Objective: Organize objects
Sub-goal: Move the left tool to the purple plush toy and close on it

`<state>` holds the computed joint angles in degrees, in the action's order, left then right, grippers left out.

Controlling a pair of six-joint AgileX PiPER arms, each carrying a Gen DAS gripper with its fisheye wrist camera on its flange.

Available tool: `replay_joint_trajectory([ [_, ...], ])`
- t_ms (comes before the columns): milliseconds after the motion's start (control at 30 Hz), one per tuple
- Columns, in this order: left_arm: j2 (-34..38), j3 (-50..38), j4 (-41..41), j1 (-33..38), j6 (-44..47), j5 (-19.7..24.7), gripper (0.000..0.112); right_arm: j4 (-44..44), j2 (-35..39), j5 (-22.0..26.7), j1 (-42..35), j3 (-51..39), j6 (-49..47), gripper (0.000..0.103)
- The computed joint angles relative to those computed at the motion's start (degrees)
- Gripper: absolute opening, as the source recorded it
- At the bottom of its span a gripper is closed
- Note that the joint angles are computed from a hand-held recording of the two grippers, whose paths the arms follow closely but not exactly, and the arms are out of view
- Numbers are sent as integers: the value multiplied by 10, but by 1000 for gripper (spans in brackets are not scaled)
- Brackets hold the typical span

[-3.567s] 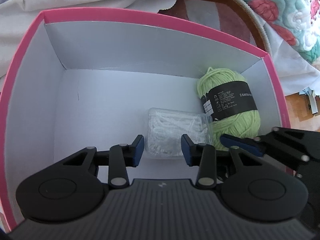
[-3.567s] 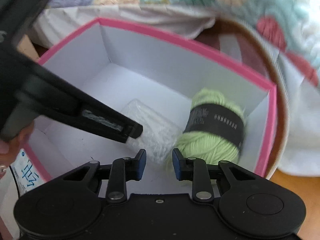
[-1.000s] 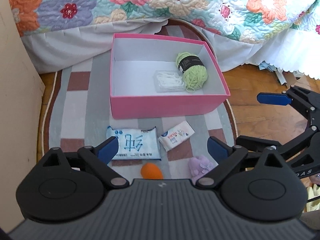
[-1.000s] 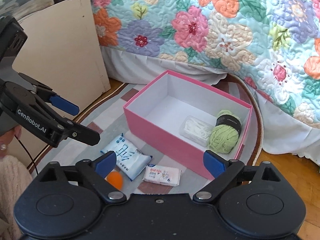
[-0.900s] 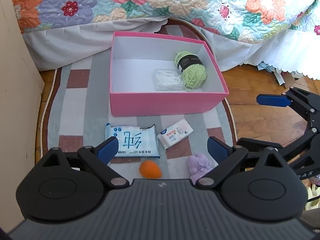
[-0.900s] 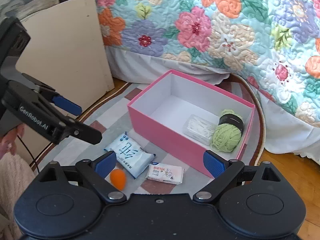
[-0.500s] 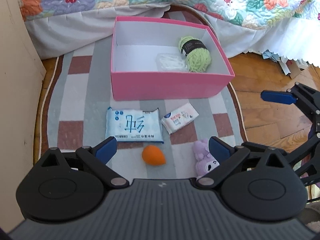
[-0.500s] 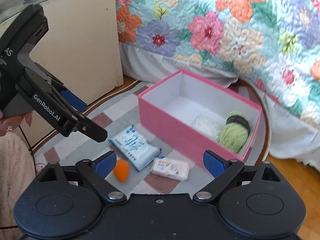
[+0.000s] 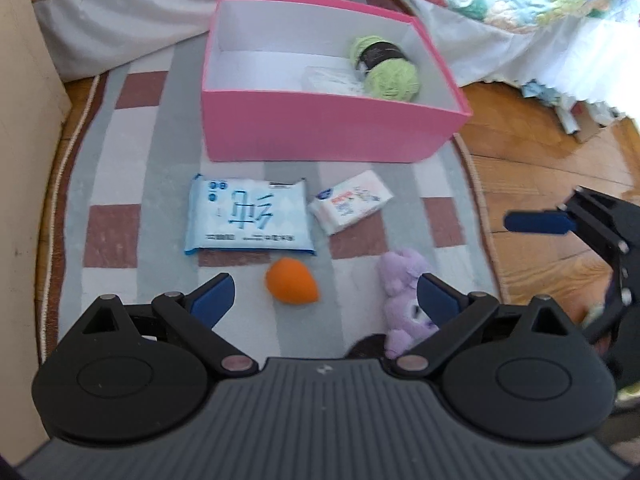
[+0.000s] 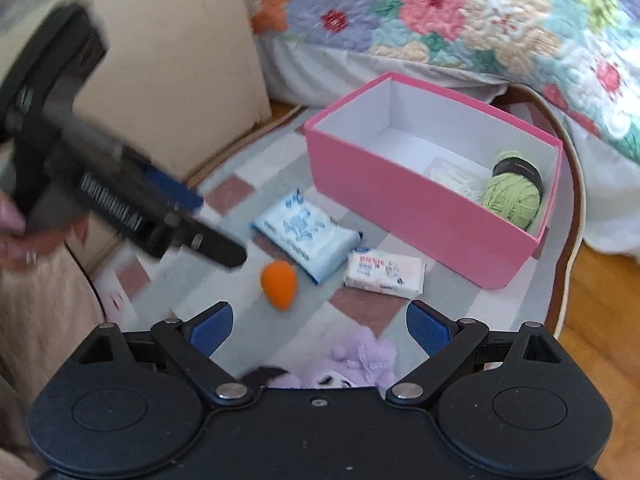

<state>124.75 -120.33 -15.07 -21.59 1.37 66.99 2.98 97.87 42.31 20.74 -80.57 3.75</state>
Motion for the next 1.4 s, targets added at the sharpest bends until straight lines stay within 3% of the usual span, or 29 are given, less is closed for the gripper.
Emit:
replay_joint_trajectory([
  [133, 1, 36, -20, -2, 14, -30, 99, -91, 12, -23, 44, 32, 59, 96],
  [267, -16, 98, -35, -10, 36, -85, 99, -47, 16, -41, 30, 52, 54, 96],
  [433, -21, 136, -49, -22, 52, -114, 99, -56, 18, -44, 33, 71, 70, 96],
  [533, -20, 147, -57, -29, 60, -119, 99, -50, 21, -50, 31, 83, 74, 96],
  [667, -2, 132, -38, -42, 48, -88, 96, -36, 24, -54, 26, 97, 73, 96],
  [767, 4, 139, -48, -46, 53, -86, 96, -52, 33, -36, 33, 90, 82, 96],
  [1167, 24, 170, -100, -49, 74, -118, 95, -56, 31, -62, 27, 130, 101, 96],
  [1267, 25, 181, -117, -44, 86, -132, 91, -48, 25, -82, 21, 149, 98, 95],
  [1400, 16, 208, -163, -39, 124, -166, 69, -15, 25, -116, 8, 176, 79, 90],
])
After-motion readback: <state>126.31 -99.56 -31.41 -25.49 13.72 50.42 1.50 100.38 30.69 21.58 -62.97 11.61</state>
